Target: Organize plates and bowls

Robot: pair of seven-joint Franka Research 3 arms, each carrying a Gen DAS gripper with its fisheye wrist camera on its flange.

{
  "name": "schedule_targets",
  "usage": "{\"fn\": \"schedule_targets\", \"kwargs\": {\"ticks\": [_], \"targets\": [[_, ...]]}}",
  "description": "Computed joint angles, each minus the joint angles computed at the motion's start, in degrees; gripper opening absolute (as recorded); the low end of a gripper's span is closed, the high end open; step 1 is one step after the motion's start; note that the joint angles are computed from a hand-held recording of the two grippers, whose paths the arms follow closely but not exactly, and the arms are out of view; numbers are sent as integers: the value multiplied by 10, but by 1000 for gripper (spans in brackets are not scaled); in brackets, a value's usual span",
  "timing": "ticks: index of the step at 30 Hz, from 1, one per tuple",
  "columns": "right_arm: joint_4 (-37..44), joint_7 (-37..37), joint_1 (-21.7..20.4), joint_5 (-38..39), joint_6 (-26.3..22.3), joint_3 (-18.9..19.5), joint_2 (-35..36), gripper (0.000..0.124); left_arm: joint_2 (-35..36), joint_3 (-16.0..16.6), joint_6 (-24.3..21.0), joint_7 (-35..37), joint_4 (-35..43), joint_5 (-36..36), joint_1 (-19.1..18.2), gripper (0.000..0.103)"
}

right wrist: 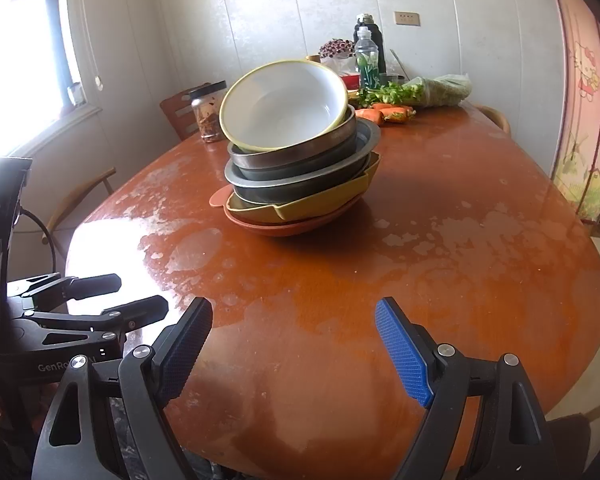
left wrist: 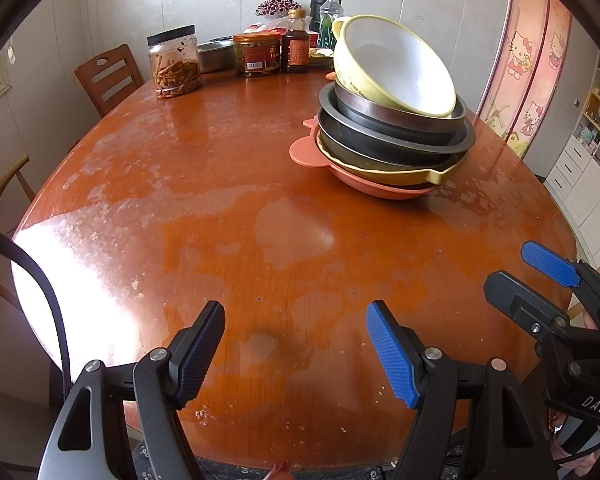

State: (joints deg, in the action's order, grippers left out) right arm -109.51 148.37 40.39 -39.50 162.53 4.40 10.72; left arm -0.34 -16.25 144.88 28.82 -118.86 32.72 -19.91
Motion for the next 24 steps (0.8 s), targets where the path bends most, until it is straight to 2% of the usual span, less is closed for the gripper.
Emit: {"fn": "schedule_targets", "kwargs": {"ticks": [24], "targets": [[1, -3, -1, 4, -1, 0, 1, 85, 0, 1, 0, 6, -1, -8, 0, 73]]}}
